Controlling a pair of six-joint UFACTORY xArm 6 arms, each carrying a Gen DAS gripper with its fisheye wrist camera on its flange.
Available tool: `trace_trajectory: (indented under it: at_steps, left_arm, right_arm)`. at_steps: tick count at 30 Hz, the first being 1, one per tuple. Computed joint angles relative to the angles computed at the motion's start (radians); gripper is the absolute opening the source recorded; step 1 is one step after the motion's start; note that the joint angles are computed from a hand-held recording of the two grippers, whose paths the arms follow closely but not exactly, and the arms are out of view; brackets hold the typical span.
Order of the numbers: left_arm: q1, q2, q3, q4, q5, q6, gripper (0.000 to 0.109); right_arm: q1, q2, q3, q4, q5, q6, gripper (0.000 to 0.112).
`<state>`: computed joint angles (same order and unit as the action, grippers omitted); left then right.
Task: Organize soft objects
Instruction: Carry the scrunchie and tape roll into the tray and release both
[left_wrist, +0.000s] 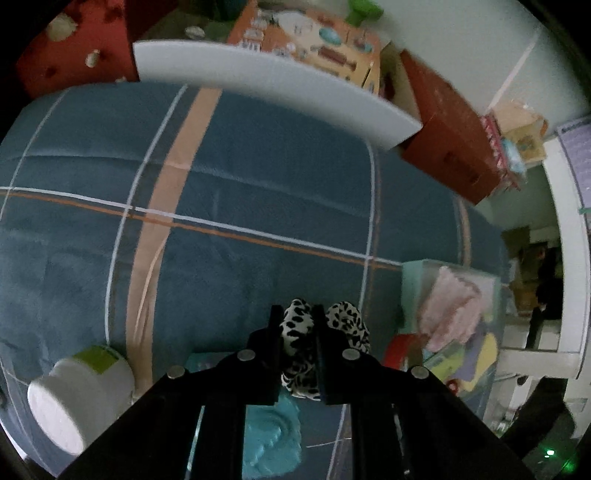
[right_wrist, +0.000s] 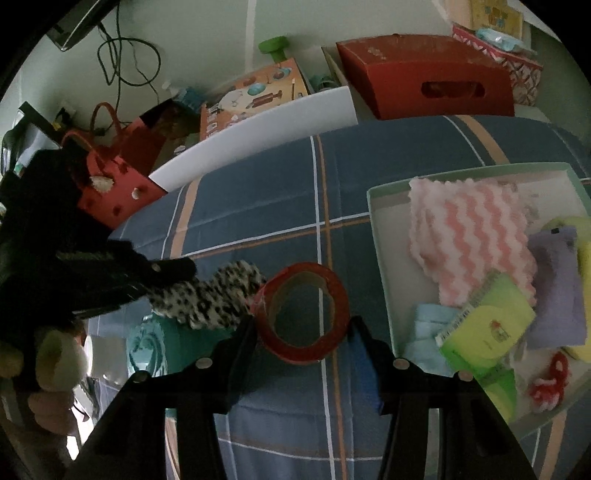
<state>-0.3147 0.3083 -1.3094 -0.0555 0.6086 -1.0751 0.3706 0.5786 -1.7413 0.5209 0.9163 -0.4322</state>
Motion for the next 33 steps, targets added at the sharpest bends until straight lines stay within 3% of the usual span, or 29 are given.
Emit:
trace_trajectory:
  at_steps: [2, 7, 13, 20, 25, 33]
  left_arm:
    - [-0.009, -0.05, 0.055, 0.053, -0.044, -0.06, 0.014]
    - [-0.054, -0.161, 0.131, 0.32, -0.083, -0.32, 0.014]
    - [-0.139, -0.17, 0.129, 0.592, -0.139, -0.606, 0.014]
    - [-0.193, -0.051, 0.049, 0.664, -0.275, -0.68, 0.014]
    - [-0.212, 0.086, -0.052, 0.618, -0.361, -0.643, 0.014]
    - [-0.203, 0.268, -0.212, 0.664, -0.363, -0.661, 0.014]
  right_arm:
    - [-0.006, -0.028, 0.031, 0.009, -0.011, -0.018, 0.054]
    - [-0.025, -0.106, 0.115, 0.041, -0.045, -0.067, 0.054]
    - [-0.066, -0.198, 0.212, 0.04, -0.103, -0.102, 0.054]
    - [-0.15, -0.226, 0.285, -0.118, -0.198, -0.015, 0.054]
    - [-0.199, -0.16, 0.222, -0.166, -0.166, 0.038, 0.054]
    - [-0.217, -0.043, 0.109, -0.214, -0.091, 0.095, 0.054]
